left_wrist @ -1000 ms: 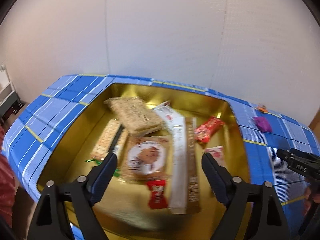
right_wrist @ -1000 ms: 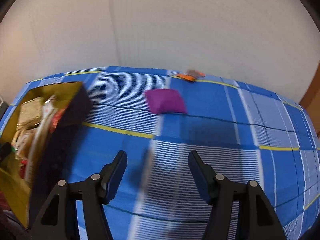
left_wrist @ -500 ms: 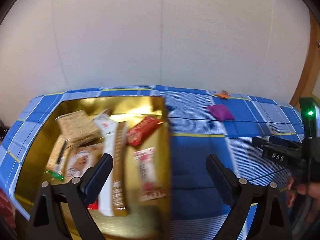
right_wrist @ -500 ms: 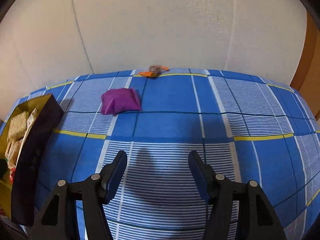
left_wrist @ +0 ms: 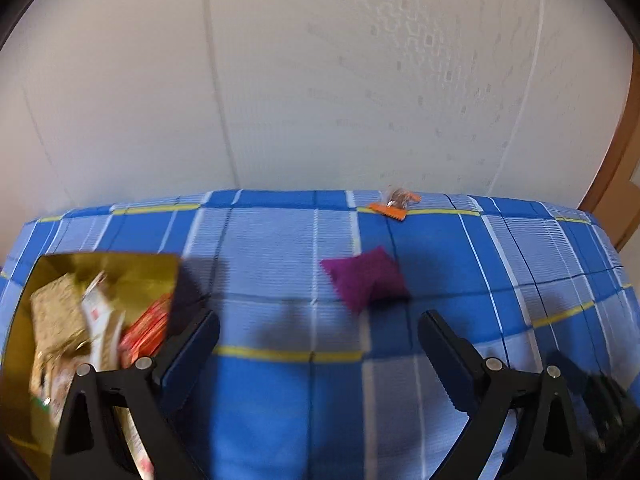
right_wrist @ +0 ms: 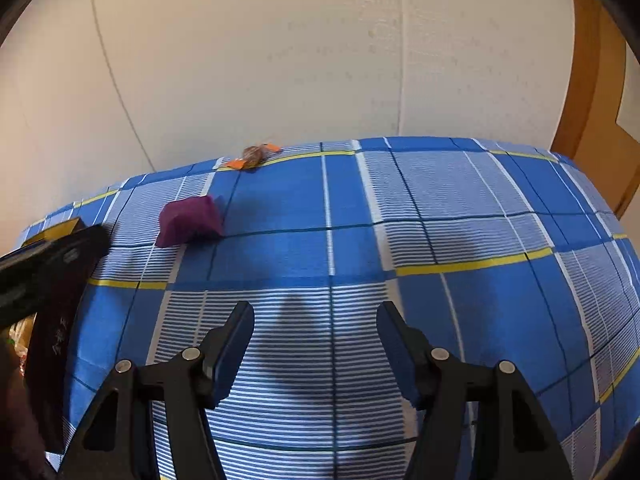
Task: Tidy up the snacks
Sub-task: 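Reach and grasp the purple pouch with the left tool, then grasp the orange-and-clear candy packet with the right tool while the left tool holds the purple pouch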
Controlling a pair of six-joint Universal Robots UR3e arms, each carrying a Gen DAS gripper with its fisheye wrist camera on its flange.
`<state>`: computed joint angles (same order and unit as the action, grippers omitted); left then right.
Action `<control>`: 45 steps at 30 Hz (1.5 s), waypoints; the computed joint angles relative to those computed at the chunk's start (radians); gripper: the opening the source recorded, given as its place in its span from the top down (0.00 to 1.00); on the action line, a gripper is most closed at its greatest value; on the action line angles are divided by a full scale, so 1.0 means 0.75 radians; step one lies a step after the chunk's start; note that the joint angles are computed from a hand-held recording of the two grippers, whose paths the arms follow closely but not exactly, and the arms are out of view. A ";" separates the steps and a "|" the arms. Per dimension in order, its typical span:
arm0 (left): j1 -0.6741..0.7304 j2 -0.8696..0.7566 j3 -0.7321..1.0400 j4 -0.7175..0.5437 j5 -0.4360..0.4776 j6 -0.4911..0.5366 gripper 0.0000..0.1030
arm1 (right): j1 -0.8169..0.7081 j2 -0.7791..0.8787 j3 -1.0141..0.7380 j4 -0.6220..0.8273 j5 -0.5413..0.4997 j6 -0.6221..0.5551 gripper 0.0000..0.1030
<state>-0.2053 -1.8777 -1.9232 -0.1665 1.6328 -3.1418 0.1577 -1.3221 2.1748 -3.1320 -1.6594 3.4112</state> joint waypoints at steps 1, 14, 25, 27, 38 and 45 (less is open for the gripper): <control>-0.024 -0.060 0.066 -0.014 0.028 0.002 0.03 | -0.013 -0.009 0.009 0.005 0.010 0.002 0.37; -0.038 -0.389 0.347 0.004 -0.018 -0.012 0.37 | -0.157 -0.085 0.114 -0.014 0.158 0.009 0.37; 0.060 -0.272 -0.046 0.382 -0.156 -0.038 0.52 | -0.136 -0.046 0.075 -0.015 0.159 -0.003 0.37; 0.082 -0.253 -0.114 0.441 -0.161 -0.051 0.52 | -0.133 -0.045 0.075 -0.022 0.158 -0.002 0.37; 0.216 -0.205 -0.250 0.502 -0.314 -0.143 0.54 | -0.122 0.062 -0.068 -0.096 0.264 -0.028 0.37; 0.206 -0.204 -0.243 0.488 -0.296 -0.143 0.53 | -0.032 0.386 -0.643 0.157 0.182 -0.110 0.37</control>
